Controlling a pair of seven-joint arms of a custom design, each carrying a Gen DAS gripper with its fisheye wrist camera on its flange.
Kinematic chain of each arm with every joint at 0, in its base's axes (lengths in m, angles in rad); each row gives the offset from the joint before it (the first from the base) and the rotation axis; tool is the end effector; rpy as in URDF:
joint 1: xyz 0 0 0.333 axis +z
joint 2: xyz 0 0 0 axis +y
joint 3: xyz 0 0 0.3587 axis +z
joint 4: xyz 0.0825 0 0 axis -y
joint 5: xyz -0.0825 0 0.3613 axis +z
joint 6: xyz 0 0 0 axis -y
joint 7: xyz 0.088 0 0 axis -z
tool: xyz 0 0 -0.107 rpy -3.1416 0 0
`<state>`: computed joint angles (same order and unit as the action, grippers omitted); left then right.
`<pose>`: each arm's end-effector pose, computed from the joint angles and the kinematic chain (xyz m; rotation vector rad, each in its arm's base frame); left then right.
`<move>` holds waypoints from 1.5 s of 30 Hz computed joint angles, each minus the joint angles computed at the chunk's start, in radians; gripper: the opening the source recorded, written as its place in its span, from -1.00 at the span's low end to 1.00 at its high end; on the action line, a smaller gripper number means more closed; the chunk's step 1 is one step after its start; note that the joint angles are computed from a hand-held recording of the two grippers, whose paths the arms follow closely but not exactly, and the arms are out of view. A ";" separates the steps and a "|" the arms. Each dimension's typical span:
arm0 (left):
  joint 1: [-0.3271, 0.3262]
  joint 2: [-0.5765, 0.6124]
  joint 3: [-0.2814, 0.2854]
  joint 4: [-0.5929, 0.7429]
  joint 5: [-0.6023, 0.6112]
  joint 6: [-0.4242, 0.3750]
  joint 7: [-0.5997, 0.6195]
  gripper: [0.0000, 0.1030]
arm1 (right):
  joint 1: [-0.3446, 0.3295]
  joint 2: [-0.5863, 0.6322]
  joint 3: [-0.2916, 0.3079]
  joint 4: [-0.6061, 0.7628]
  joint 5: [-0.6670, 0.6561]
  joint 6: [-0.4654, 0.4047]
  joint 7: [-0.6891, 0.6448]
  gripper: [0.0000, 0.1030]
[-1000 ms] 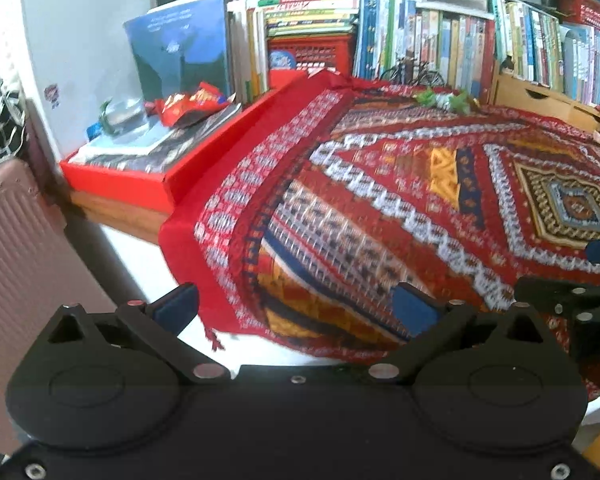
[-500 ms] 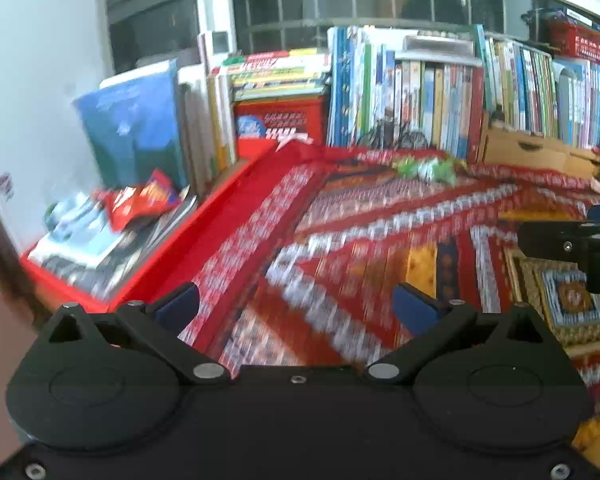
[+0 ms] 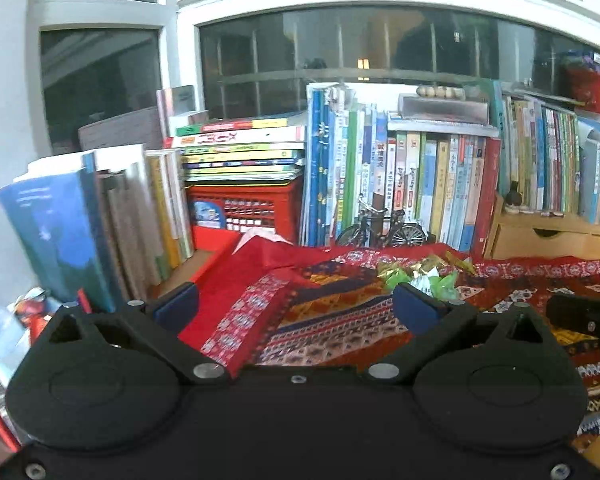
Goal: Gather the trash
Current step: 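Move both tools back over the blanket toward the remaining wrappers, then grasp the green-and-white wrapper bundle with the left tool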
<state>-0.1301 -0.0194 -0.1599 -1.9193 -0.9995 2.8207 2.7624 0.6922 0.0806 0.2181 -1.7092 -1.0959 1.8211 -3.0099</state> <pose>0.5629 -0.1253 0.6382 -1.0151 2.0900 -1.2084 0.4189 0.4116 0.6249 -1.1823 2.0247 -1.1518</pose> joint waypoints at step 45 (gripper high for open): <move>-0.216 0.644 -0.106 0.526 0.814 -0.026 -0.757 0.50 | -0.290 -0.089 -0.088 -0.346 0.097 0.301 0.068 1.00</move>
